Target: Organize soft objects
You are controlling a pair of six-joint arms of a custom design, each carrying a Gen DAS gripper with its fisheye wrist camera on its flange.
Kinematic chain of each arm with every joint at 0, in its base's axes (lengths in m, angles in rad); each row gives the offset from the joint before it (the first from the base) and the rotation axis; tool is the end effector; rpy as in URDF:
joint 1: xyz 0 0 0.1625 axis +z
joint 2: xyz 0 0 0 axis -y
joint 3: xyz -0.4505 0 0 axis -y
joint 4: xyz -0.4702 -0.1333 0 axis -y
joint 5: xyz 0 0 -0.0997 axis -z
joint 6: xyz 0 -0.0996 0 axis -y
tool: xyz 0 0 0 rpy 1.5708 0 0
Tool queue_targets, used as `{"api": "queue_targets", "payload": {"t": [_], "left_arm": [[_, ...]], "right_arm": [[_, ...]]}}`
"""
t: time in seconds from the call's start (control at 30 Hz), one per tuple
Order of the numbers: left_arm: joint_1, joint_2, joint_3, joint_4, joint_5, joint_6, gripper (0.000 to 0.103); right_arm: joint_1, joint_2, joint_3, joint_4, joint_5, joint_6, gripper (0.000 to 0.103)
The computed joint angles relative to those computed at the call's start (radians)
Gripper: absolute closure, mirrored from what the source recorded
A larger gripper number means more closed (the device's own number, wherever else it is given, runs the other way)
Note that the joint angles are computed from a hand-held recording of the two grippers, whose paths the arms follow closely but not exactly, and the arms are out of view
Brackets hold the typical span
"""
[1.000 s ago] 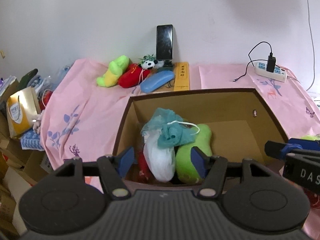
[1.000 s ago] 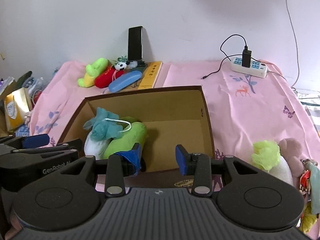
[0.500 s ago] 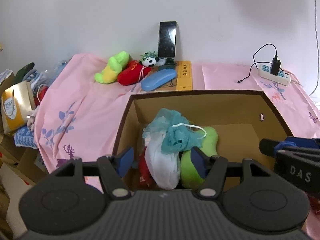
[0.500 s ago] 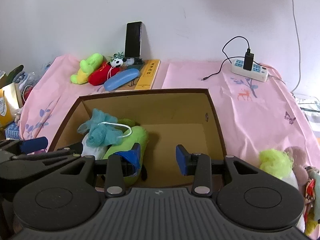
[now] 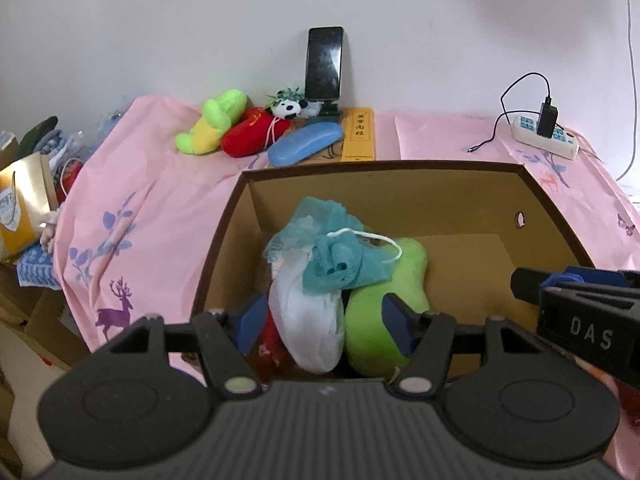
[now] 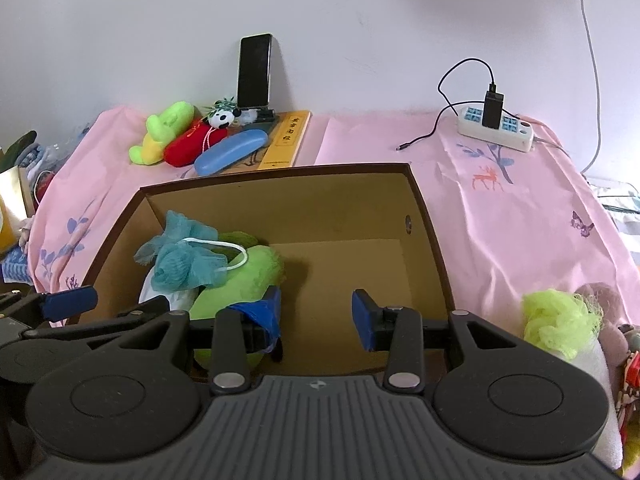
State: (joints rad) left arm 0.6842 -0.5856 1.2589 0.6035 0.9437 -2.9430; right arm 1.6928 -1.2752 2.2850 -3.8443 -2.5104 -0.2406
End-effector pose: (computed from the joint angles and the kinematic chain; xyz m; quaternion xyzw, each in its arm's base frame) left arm -0.3988 -0.5727 0.0122 0.4472 0.8292 -0.2341 0.2402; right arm 0.1094 -0.4576 0.2726 -0.1333 -0.7559 0.5041 0.3959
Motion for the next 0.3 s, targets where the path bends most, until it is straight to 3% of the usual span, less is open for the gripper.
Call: {"api": "queue_targets", "payload": {"t": [0.13,0.23,0.3], "left_arm": [[0.004,-0.001,0.0,-0.007,0.015,-0.011,0.039],[0.007,-0.001,-0.002,-0.01,0.029,-0.018,0.049],[0.004,0.0,-0.002,-0.014,0.022,-0.029,0.049]], "right_arm": [[-0.01,-0.006,0.009,0.003,0.01,0.015,0.08],[-0.013,-0.008,0.013,-0.001,0.018,0.017,0.08],[-0.012,-0.004,0.012,-0.011,0.019,0.004,0.08]]}}
